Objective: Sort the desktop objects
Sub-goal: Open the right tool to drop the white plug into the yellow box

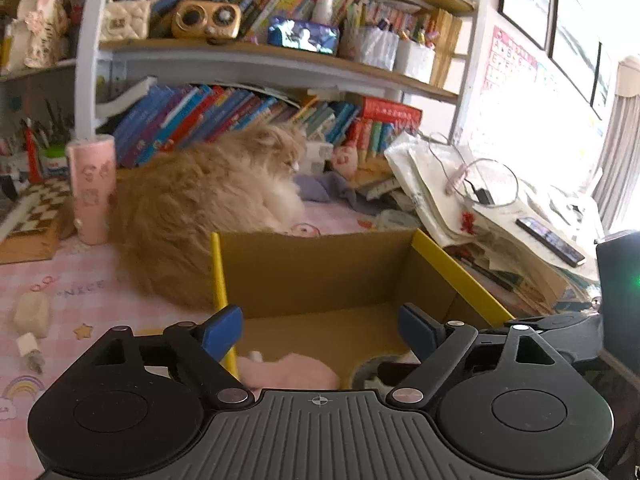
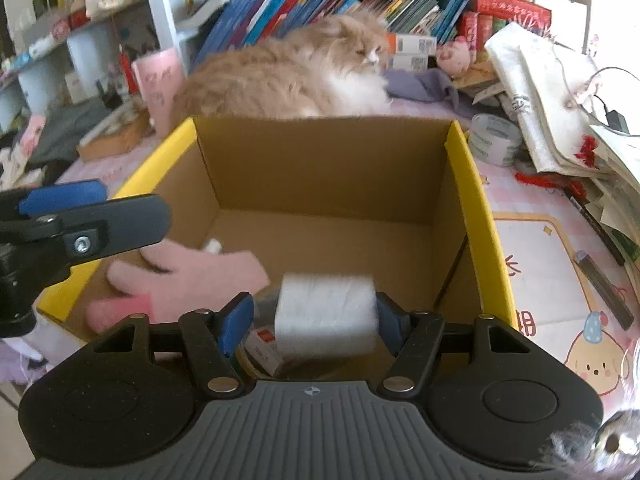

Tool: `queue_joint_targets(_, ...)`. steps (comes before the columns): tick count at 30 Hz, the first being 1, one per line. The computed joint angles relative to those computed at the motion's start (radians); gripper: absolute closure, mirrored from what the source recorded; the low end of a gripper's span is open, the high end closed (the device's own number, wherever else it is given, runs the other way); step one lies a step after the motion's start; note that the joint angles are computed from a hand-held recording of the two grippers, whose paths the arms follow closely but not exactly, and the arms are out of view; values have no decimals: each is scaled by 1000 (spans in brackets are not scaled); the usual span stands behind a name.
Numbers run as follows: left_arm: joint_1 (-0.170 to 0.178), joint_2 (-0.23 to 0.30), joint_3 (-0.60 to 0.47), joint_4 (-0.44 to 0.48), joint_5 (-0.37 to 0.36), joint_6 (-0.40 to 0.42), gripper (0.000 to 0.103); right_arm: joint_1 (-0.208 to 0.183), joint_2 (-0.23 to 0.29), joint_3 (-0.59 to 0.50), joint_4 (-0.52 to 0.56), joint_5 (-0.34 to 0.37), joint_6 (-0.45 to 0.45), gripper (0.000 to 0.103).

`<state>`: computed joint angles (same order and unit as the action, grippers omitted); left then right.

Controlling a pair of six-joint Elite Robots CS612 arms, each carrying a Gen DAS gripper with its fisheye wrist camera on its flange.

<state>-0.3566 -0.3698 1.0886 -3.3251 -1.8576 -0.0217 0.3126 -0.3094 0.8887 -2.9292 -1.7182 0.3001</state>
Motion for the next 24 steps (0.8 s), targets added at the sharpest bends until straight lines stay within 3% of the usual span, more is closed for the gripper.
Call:
queue_joint_targets(15, 7, -45, 105, -91, 52, -70, 14, 15, -45, 90, -136, -40, 44, 39)
queue_joint_targets(24, 4, -71, 167, -137, 74, -77, 14, 39, -78, 179, -236, -169, 70, 39)
